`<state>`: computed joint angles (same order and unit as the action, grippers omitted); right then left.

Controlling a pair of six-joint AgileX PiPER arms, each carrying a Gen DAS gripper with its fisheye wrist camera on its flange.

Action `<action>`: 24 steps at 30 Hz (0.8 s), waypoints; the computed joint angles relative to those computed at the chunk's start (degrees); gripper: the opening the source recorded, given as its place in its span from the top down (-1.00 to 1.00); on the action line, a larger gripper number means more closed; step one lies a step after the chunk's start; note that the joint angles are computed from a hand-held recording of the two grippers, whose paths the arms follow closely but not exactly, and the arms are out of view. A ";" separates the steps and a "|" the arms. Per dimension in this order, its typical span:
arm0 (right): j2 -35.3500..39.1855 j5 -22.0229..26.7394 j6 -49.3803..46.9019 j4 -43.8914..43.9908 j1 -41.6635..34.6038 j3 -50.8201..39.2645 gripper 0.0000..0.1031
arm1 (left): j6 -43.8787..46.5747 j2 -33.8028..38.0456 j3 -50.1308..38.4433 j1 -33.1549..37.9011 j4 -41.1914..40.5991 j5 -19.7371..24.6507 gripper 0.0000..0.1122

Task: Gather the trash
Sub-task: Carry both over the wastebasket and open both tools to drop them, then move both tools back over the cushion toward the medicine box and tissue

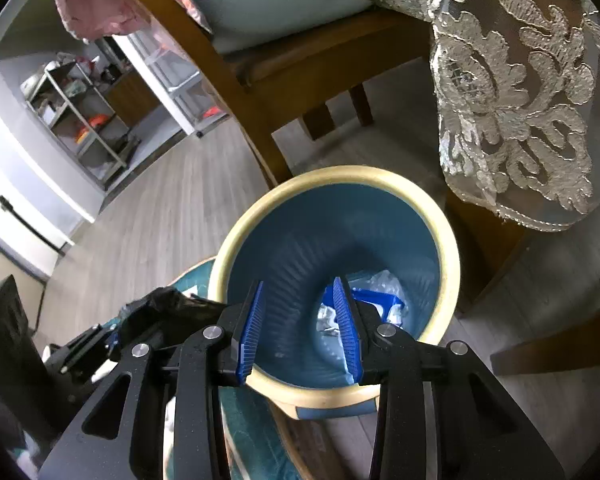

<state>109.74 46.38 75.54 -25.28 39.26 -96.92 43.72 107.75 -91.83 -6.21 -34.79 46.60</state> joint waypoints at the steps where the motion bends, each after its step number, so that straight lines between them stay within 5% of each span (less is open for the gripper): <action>1: -0.19 -0.12 0.45 -0.23 -0.07 0.30 0.27 | 0.07 -0.39 0.24 0.10 -0.65 -0.73 0.63; 6: -1.04 -0.41 2.33 -1.43 -0.08 1.62 0.27 | 8.59 -2.38 3.32 2.85 -15.74 -1.96 0.62; 7: -1.16 -0.46 2.25 -1.39 -0.12 1.75 0.27 | 7.86 -1.89 2.91 2.86 -16.05 -1.47 0.49; 10: -1.49 -0.53 2.17 -1.40 -0.05 2.15 0.27 | 0.14 0.93 -0.54 2.15 -10.77 1.66 -0.45; 20: -1.77 0.42 1.19 -1.60 0.45 0.66 0.27 | 0.59 -0.82 0.14 1.76 -7.64 1.54 -0.55; 24: -1.19 2.27 1.11 -2.66 1.59 -1.56 0.04 | 1.60 -2.91 1.61 2.43 -5.90 1.02 -0.55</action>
